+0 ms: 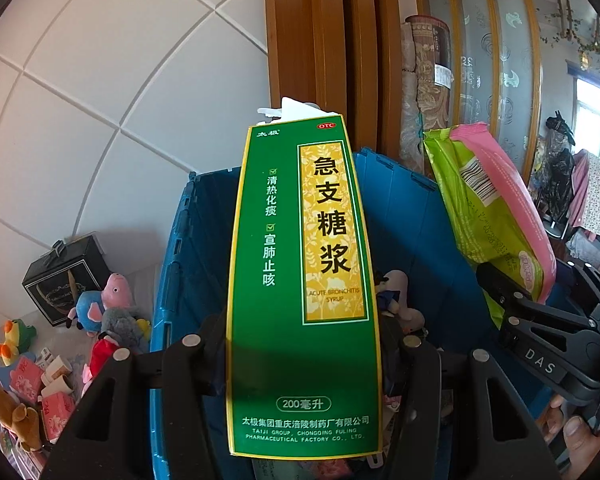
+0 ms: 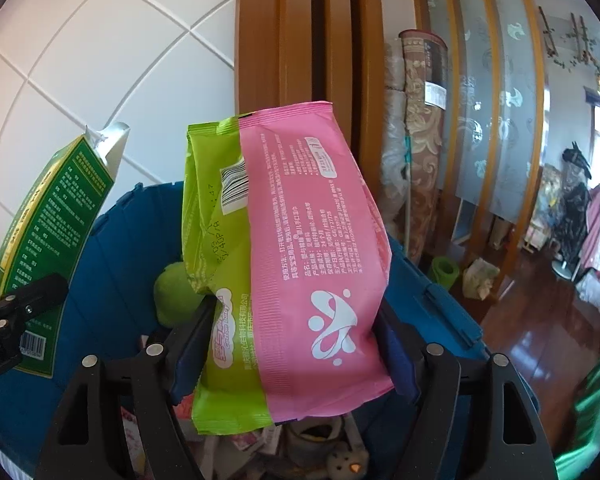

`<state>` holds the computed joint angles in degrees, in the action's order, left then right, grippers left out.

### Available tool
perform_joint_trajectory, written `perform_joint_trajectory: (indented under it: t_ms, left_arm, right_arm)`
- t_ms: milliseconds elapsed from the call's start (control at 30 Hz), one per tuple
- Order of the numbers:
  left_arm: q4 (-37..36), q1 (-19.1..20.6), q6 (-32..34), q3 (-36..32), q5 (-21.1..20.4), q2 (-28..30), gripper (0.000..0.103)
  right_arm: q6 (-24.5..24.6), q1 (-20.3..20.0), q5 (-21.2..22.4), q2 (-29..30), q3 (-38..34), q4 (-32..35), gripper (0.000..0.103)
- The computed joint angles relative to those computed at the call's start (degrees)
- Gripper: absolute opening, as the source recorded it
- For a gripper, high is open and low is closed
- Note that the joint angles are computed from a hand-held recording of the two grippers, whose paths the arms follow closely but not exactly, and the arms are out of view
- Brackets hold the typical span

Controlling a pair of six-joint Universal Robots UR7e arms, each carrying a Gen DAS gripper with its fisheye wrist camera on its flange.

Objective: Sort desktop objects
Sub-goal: 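Carry the green box and wipes pack into the blue crate and release both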

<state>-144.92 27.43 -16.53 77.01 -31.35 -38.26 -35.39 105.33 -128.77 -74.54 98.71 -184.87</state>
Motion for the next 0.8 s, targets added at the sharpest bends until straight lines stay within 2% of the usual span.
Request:
perform_joint_trajectory:
  t_ms: [100,200,300,400,467,567,633,733,800]
  left_arm:
    - [4.25,0.6,-3.0,-0.73,-0.63,-0.01,0.053]
    - [6.13,0.69,-4.1,-1.06,-1.17,-0.1,0.054]
    - [10.23,1.0,-5.77,-2.01,-2.58,-0.03,0.054]
    - [10.8,0.83,-6.18,-2.16,-2.15,0.09,0.059]
    - [11.8,1.05,-6.38,-2.58,-3.38,0.0,0.063]
    - [15.09,1.67,-8.84,-3.81,-5.3,-0.07,0.063]
    - [17.51,2.13,-10.61,-4.82,-6.73,-0.07,0.063]
    - [20.81,2.67,-12.72,-6.19,-8.46,0.11,0.063]
    - [22.54,2.86,-13.68,-6.91,-9.04,0.3,0.063]
  right_arm:
    - [0.16,-0.54,0.19,0.33,-1.14,1.56,0.077]
    - [-0.79,-0.12,-2.69,1.79,-2.45,1.35,0.077]
    - [-0.63,-0.15,-3.34,1.84,-2.39,1.21,0.077]
    - [-2.24,0.24,-5.01,2.71,-2.58,-1.22,0.077]
    - [-4.0,0.48,-6.12,3.34,-3.03,-1.83,0.078]
    - [-5.0,0.82,-7.7,4.04,-3.52,-2.24,0.081]
    - [-4.41,0.99,-8.48,4.18,-3.94,-1.01,0.087]
    - [-3.04,0.67,-7.25,3.4,-3.92,1.63,0.095]
    - [-2.41,0.48,-6.61,2.99,-3.58,2.16,0.095]
